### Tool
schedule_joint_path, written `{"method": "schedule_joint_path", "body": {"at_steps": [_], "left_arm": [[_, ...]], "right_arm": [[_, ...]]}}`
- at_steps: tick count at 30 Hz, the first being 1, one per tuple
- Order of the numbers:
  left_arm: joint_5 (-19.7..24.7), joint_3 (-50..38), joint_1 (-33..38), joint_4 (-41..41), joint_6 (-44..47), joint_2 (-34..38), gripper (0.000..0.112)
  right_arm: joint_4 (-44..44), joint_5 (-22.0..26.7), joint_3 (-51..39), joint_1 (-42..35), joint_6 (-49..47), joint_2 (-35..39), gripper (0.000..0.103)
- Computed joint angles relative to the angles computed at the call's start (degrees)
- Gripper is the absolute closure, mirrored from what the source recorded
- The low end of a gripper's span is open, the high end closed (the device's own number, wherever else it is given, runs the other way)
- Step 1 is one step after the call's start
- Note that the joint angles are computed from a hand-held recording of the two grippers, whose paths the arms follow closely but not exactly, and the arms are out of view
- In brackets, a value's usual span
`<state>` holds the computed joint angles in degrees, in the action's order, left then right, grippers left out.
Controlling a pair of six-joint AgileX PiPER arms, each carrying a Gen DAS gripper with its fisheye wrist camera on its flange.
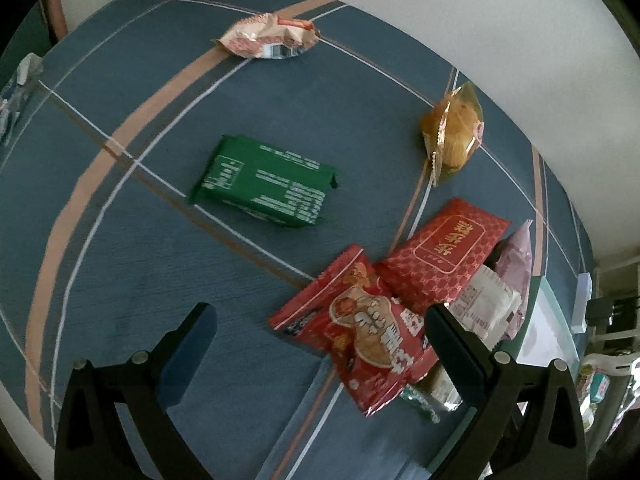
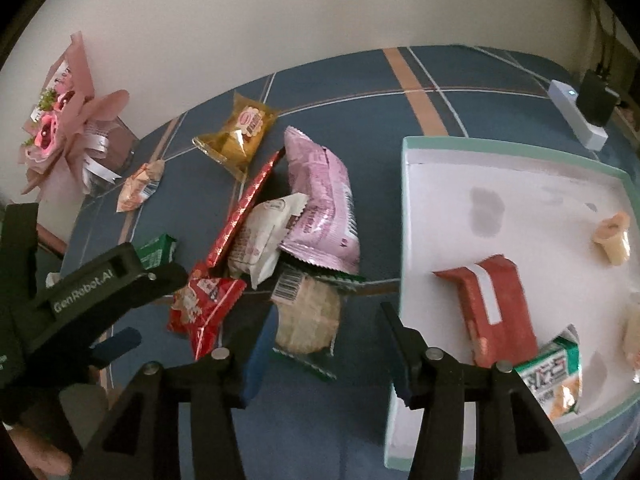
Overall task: Organize snacks
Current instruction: 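Reach the left tool toward the red GOOD LUCK bag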
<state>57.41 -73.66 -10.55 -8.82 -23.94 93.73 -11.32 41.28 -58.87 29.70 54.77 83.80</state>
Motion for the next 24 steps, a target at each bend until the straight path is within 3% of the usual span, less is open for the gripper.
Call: {"method": "schedule_joint_path", "body": {"at_steps": [10, 24], "left_arm": [[-1.16, -1.34, -0.43, -0.79, 1.46, 5.20, 0.009], [0.53, -2.88, -0.41, 0.83, 2.12, 6.83, 0.009]], "right_arm": [[2.20, -0.80, -1.25, 0.83, -1.92, 3.37, 0.027], [4.85, -1.93, -0.76, 0.76, -5.49, 4.27, 0.022]]}}
